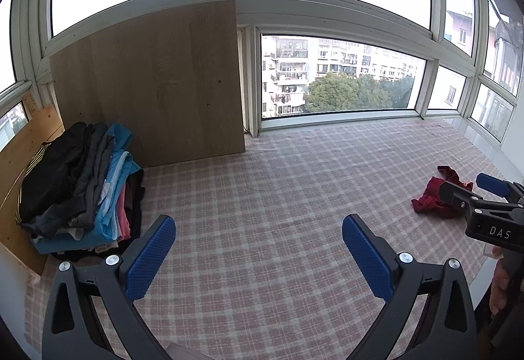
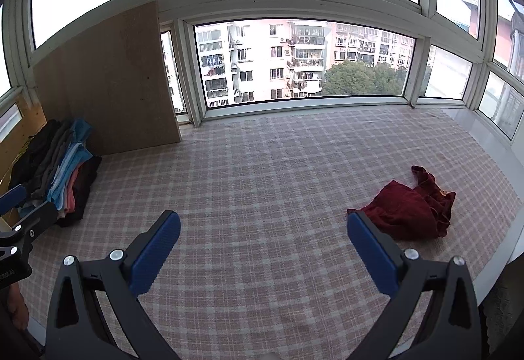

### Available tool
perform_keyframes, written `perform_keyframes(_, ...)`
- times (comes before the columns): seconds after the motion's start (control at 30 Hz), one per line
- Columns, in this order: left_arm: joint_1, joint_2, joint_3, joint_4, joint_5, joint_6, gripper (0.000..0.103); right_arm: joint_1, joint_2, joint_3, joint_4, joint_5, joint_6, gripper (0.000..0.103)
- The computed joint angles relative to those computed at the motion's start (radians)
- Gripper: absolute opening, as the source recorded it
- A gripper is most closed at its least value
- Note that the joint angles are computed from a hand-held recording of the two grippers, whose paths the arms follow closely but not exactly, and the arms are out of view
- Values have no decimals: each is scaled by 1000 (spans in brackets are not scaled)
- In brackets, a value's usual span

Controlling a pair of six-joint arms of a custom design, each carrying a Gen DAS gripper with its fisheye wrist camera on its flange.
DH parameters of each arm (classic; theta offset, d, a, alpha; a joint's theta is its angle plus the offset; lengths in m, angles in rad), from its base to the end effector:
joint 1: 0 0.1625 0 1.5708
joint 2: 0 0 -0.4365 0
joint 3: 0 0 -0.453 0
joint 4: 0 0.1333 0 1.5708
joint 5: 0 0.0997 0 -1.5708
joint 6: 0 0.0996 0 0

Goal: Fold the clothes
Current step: 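Move both grippers toward the crumpled dark red garment on the mat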

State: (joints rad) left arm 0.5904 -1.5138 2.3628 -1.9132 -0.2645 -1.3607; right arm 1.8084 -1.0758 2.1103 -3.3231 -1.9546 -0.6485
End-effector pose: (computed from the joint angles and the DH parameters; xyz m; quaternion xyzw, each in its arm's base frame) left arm -0.2035 -0.4126 0.1871 0.0042 0.7838 -0.4643 0.4125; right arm 0.2286 -0.5359 0.1532 0.3335 -0.8591 0.3011 0.2452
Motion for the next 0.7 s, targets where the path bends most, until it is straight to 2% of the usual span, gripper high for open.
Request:
perform_keyframes(0.3, 11, 122, -33, -242, -3, 195, 102, -43, -31, -9, 19, 4, -5, 103)
perform_keyframes(0.7, 46, 327, -120, -649, -32, 524, 102, -116, -63, -43, 34, 7, -24, 103)
